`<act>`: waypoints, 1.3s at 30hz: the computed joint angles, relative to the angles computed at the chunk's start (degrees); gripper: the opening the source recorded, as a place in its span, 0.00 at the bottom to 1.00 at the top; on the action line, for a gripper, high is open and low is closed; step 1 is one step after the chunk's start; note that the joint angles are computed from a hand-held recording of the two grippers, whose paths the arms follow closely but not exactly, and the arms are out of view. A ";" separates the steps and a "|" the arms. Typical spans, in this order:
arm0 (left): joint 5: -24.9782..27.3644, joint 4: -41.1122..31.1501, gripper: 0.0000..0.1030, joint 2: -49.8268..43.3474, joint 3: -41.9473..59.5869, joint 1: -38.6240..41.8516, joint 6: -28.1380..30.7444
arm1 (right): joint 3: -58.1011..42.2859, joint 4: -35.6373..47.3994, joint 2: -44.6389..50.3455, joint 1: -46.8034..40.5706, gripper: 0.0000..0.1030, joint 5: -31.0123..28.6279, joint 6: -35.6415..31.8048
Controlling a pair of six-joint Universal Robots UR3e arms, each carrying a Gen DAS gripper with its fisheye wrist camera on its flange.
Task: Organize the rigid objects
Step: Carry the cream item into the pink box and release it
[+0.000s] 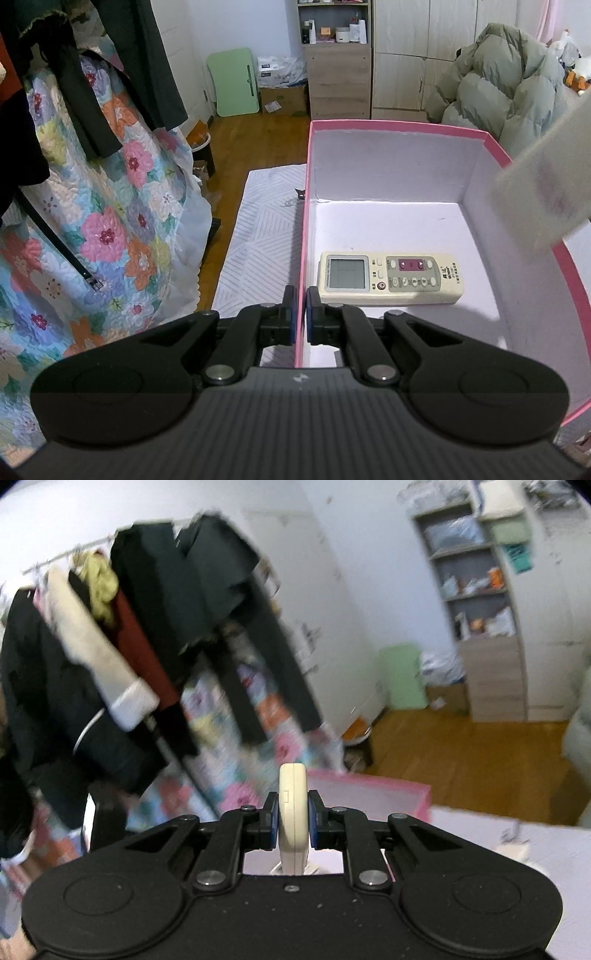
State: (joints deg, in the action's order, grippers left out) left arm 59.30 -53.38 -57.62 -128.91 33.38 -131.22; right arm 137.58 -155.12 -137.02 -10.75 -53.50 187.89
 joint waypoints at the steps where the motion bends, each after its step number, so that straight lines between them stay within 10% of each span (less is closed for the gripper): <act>1: -0.05 0.05 0.04 -0.05 0.01 0.05 0.08 | 0.02 -3.44 3.58 3.91 0.18 -3.29 0.92; 13: -1.22 0.24 0.04 0.82 -0.99 0.96 -0.32 | -12.94 -12.06 34.40 31.42 0.18 -33.85 -12.83; 24: -1.79 1.81 0.04 0.78 -2.17 1.11 -0.99 | -18.83 -15.60 45.51 44.92 0.17 -47.36 -23.62; 32: -2.30 0.70 0.04 0.62 -1.64 1.73 -0.50 | -20.91 -13.01 46.00 44.94 0.20 -43.55 -26.25; 39: -1.85 0.93 0.04 0.40 -1.41 1.29 -0.88 | -20.15 2.36 35.70 32.18 0.49 -21.43 -14.30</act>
State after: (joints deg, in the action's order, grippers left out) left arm 57.45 -52.44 -57.22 -130.31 34.67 -132.10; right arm 117.43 -152.76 -101.32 21.43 -74.92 173.59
